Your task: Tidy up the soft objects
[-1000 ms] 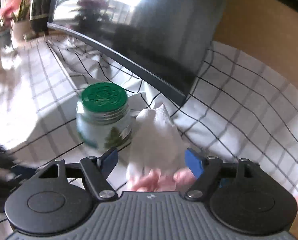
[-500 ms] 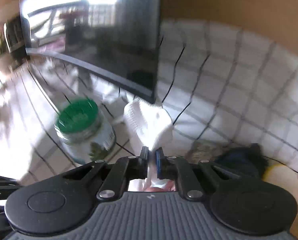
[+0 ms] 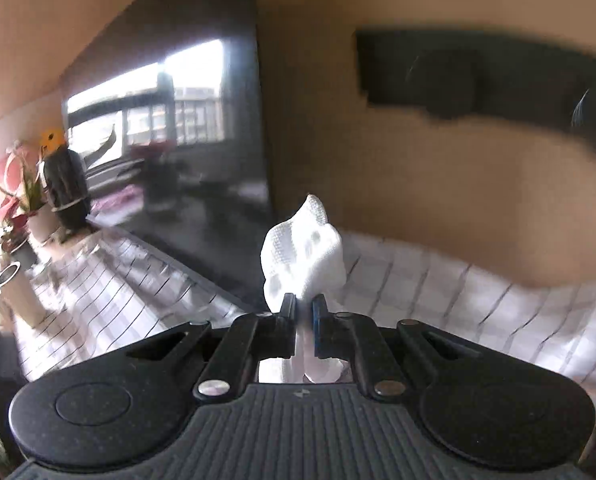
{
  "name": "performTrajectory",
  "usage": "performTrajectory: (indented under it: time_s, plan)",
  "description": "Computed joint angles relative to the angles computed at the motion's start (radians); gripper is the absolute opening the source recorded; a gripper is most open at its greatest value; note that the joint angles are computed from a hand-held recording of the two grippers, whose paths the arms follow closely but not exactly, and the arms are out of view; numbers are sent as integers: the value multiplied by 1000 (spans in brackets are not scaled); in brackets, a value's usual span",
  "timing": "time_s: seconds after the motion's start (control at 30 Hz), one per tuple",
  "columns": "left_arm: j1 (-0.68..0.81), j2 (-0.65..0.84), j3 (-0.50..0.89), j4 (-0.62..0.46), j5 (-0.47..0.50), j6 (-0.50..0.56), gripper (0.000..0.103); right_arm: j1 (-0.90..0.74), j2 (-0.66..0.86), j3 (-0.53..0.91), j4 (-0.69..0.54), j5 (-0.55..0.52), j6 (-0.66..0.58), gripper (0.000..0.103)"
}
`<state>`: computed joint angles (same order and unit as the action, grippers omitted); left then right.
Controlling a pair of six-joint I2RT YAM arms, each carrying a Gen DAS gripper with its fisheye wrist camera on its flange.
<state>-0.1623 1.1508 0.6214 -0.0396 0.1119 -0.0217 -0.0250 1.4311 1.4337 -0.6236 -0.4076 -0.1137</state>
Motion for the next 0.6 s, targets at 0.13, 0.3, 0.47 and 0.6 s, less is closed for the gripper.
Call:
performTrajectory:
  time_s: [0.13, 0.3, 0.47, 0.6]
  plan:
    - [-91, 87, 211, -15, -87, 4, 9, -100, -34, 61, -49, -13, -51, 8]
    - [-246, 271, 475, -45, -164, -16, 9, -286, -73, 75, -76, -45, -99, 8]
    - [-438, 485, 713, -90, -147, -61, 9, -507, -78, 44, -61, -52, -156, 8]
    - [-565, 729, 975, -197, -116, -61, 10, -624, -12, 55, -78, -55, -179, 8]
